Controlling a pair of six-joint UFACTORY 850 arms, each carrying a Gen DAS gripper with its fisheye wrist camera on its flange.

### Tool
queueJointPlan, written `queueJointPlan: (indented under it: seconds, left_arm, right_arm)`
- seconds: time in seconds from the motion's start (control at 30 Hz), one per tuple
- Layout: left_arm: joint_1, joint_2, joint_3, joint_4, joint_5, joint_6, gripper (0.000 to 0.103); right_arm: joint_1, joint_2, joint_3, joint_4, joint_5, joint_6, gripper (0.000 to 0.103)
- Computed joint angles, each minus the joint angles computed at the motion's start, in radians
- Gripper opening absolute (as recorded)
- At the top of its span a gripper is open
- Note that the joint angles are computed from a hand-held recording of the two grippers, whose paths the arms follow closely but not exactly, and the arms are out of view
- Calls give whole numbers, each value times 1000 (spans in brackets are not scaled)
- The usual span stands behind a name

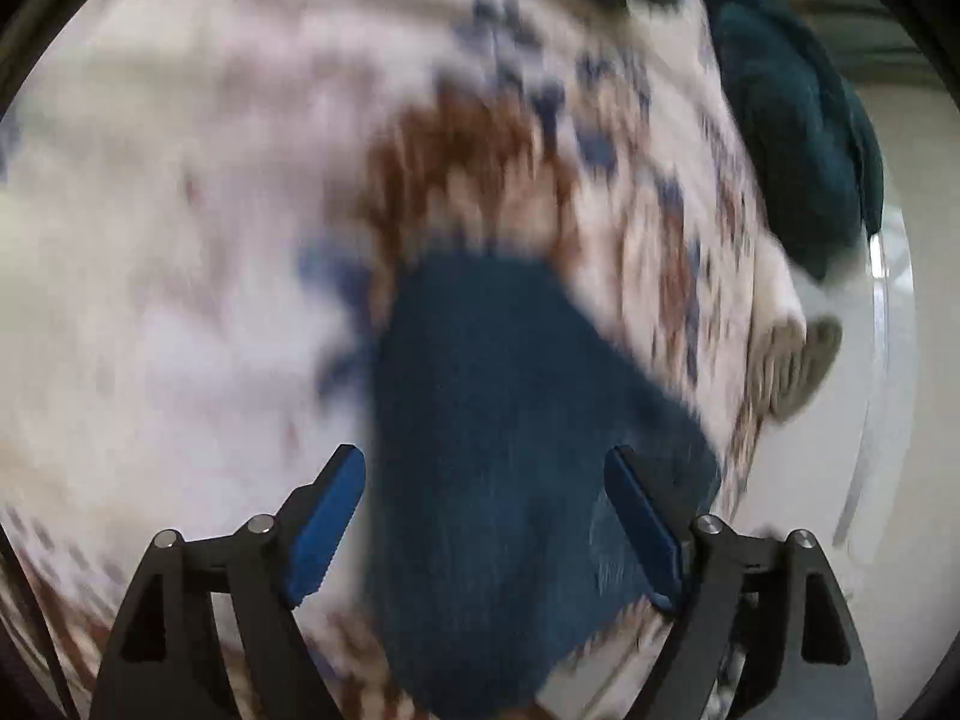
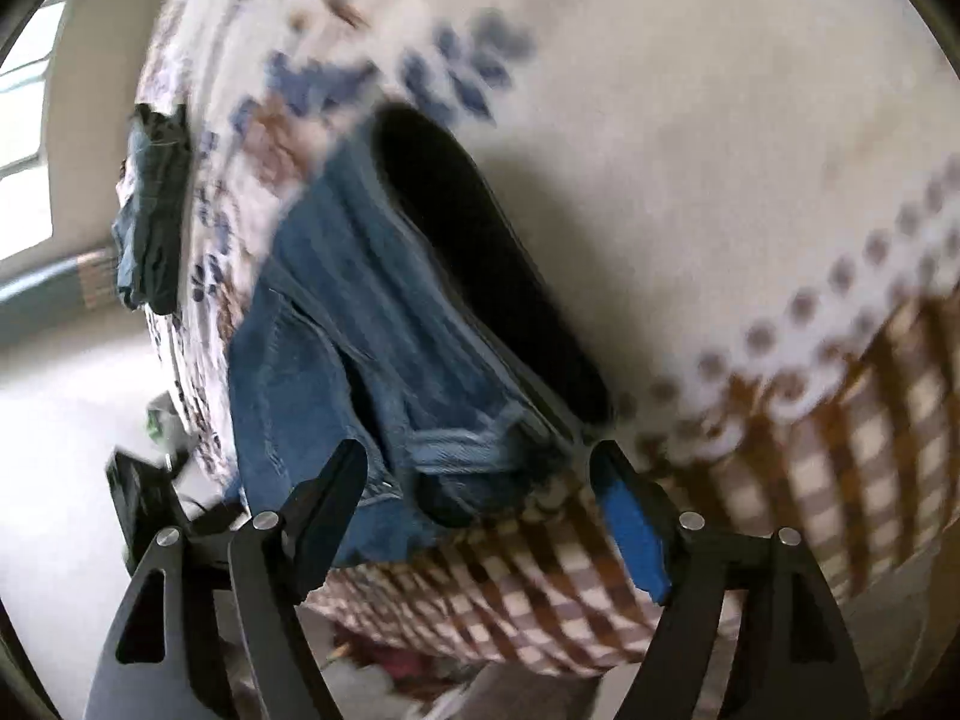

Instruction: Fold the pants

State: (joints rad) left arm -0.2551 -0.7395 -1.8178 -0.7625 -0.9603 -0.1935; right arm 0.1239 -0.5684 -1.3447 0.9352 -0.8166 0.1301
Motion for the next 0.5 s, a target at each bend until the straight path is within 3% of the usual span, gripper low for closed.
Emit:
queueJointPlan:
  seconds: [0.07,0.1,0.13,0.2,0.23,0.4,0.5]
  left_arm:
    - [-39,16,46,0,-6,25,81]
    - [-59,23,52,54,2,22,80]
    - [-78,37,68,103,17,47,70]
    - [-96,53,85,180,36,76,54]
    - [-96,58,99,188,31,111,54]
    - [-72,31,110,150,-13,174,60]
    - [-60,16,61,127,-70,143,62]
  right_arm:
    - [4,-18,32,124,20,-65,70]
    - [8,-13,60,196,51,-89,59]
    - [11,-4,78,237,71,-110,49]
    - [15,40,119,307,100,-183,40]
    - [18,54,127,306,98,-191,37]
    - [35,52,130,126,44,-112,37]
    - [33,27,135,176,56,-104,50]
